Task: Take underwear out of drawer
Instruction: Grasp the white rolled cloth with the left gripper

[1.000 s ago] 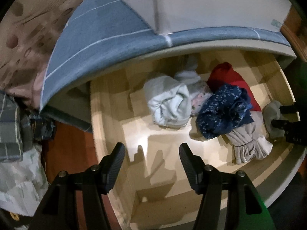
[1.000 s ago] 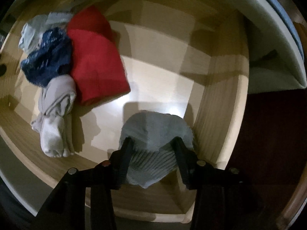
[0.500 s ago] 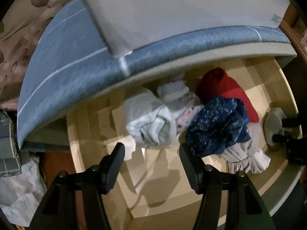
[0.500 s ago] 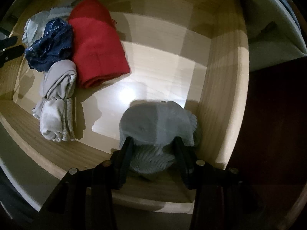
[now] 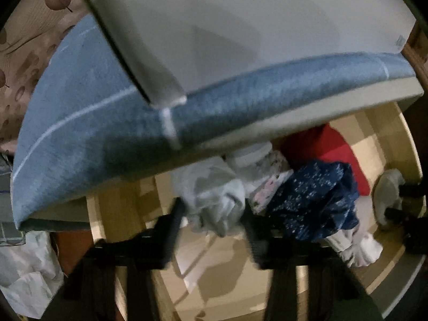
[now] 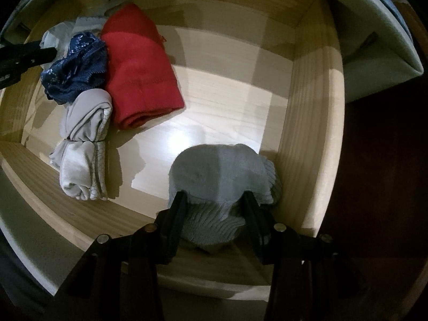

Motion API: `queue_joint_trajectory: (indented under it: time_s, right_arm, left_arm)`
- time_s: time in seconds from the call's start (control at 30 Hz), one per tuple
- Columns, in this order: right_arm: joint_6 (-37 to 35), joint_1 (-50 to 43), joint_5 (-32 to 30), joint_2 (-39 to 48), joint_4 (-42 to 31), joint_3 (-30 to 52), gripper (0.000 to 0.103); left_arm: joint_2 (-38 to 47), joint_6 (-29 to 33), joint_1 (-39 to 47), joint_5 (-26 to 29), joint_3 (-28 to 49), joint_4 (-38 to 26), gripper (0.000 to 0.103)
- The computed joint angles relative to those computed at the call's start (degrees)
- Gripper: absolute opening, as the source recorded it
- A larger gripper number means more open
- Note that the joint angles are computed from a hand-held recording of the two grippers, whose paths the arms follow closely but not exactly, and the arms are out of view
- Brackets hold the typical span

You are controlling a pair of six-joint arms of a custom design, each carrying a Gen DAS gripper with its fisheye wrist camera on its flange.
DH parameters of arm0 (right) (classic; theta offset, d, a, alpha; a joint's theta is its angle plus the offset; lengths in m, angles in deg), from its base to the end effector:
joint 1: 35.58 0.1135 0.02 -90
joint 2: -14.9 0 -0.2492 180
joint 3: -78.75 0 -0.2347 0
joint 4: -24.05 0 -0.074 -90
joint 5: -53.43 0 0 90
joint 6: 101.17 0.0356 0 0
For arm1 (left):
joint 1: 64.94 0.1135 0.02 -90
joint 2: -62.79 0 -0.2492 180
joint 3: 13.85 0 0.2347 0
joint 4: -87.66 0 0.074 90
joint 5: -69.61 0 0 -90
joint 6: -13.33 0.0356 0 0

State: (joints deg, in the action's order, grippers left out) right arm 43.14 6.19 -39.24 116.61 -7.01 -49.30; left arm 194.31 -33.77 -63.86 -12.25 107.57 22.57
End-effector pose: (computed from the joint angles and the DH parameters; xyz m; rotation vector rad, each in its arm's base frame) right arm 0.1776 0.1609 0.0702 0.3286 3.0428 0.2304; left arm 0.4442 0.0033 0.1533 1.0414 2.6519 -0.0493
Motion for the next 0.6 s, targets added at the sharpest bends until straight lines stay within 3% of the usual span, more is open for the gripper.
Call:
queue_joint_trajectory:
  time_s: [0.17,0.5,0.6]
  right_arm:
    - [-0.1,0.0,0.1,1.0,1.7,-0.5,0.042]
    - [-1.0,-1.0,0.0,1.3,1.7,-0.2,0.042]
    - [-1.2,-1.0,0.1,1.3,1.7,-0.3,0.042]
  left_arm:
    - [1.2,-0.3,0.5,0.2,2.0,-1.8,0.02]
    - [1.3,0.2,3.0,-1.4,2.7,-6.9,0.018]
    - [3.6,-0.8,4.6,-1.7,7.1,-12.3,0.018]
